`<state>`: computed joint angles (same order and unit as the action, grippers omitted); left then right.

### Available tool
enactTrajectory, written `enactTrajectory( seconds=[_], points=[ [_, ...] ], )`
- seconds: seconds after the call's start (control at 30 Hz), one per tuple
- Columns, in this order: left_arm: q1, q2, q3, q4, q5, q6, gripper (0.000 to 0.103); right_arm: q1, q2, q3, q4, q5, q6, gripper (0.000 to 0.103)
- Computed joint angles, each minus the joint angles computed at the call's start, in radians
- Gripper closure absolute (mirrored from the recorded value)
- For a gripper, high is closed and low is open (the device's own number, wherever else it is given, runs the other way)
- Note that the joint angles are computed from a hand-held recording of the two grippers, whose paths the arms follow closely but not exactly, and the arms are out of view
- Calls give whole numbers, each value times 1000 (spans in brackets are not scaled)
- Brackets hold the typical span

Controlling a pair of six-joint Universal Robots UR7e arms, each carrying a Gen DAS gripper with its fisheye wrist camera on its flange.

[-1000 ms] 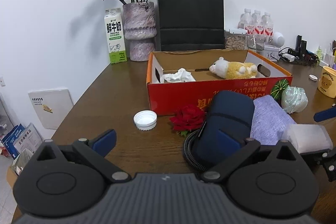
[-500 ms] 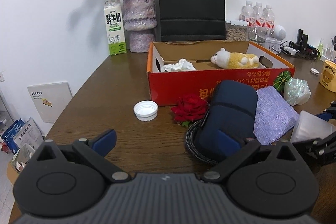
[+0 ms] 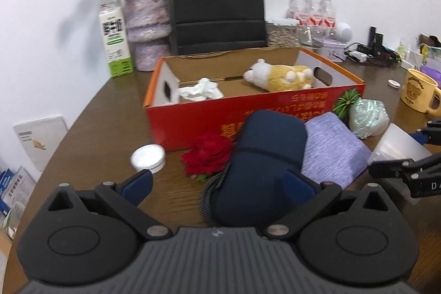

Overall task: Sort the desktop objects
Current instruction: 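Close the left gripper on the navy blue pouch while the right holds the container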

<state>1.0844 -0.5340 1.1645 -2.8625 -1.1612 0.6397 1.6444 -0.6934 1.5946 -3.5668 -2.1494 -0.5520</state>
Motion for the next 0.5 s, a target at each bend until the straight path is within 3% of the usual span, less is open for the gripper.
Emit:
enactTrajectory(
  seconds=[0.33,0.5],
  points=[
    [-21,96,-140,135,13,29,0,-6,33,-36,-76,23,1,39],
    [-18,124,-194,200,5,-16,1,-10,38,-37,-89,36,7,39]
  ],
)
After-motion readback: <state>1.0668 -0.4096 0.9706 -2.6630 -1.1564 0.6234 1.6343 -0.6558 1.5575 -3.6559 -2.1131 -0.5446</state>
